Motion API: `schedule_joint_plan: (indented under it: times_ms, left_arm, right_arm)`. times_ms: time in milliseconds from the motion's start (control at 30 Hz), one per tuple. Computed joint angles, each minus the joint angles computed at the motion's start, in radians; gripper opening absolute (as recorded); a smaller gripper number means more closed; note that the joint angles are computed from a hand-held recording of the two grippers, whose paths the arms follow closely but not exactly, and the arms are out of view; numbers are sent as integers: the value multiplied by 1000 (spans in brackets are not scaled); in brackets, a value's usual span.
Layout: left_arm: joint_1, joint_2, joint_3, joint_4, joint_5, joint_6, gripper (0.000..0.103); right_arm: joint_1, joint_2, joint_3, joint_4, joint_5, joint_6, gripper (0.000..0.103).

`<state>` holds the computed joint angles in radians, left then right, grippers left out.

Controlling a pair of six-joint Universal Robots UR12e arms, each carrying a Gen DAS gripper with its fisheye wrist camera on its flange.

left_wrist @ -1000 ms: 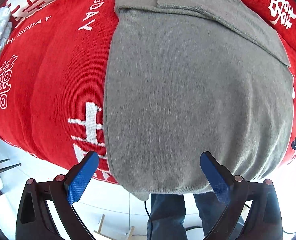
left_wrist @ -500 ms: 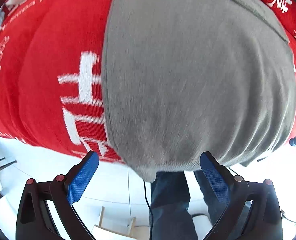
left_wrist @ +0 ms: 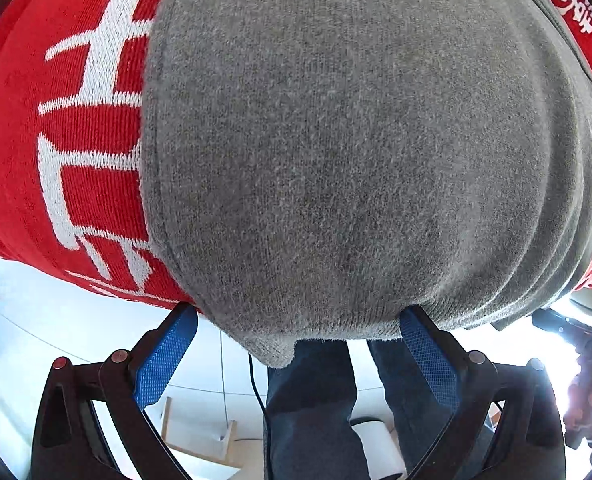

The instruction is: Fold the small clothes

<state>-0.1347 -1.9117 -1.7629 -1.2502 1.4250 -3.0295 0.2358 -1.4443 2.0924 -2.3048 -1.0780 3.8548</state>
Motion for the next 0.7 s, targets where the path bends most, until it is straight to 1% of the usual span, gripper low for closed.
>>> schedule_joint_plan:
  times_ms: [33, 67, 100, 133, 167, 200, 233, 300, 367, 433, 500, 533, 567, 600, 633, 700]
  left_arm:
    - [3, 6, -5, 7, -7, 3, 92]
    - [8, 4, 1, 0, -23, 8, 86]
    - [15, 8, 0, -14, -44, 14, 67]
    - [22, 14, 1, -39, -68, 29, 43]
    - [30, 30, -5, -60, -75, 51, 27]
    - [34, 35, -4, -77, -85, 68, 13]
    - [42, 44, 1, -95, -105, 85, 13]
    - [59, 65, 13, -126, -149, 115, 13]
    - [74, 77, 33, -132, -183, 129, 13]
    - [83, 80, 59, -116, -214, 123, 13]
    - [87, 73, 88, -68, -239, 103, 13]
    - [87, 61, 109, -38, -247, 92, 13]
    - [86, 44, 131, -4, -252, 79, 13]
    - [83, 28, 145, 29, -247, 67, 13]
    - [81, 5, 173, 48, -233, 60, 13]
    - [73, -26, 213, 99, -181, 39, 13]
  right_arm:
    - [-3, -3, 12, -38, 22, 17, 74]
    - [-6, -8, 20, -68, 39, 34, 64]
    - [-7, -11, 22, -71, 46, 43, 54]
    - [-10, -15, 24, -73, 60, 55, 18]
    - [-18, -19, 32, -95, 85, 73, 5]
    - [-27, -28, 43, -128, 104, 97, 5]
    - [-37, -35, 57, -182, 126, 120, 5]
    - [-54, -51, 68, -257, 158, 154, 5]
    - [-76, -65, 70, -340, 169, 195, 5]
    - [-95, -61, 61, -426, 164, 238, 5]
    - [-110, -42, 38, -487, 153, 257, 5]
    - [-121, -30, 18, -497, 151, 248, 5]
    - [-122, -14, -4, -497, 142, 236, 5]
    - [-128, 0, -28, -477, 132, 208, 5]
    - [-135, 13, -50, -458, 119, 183, 4]
    - [-141, 38, -87, -451, 92, 187, 4]
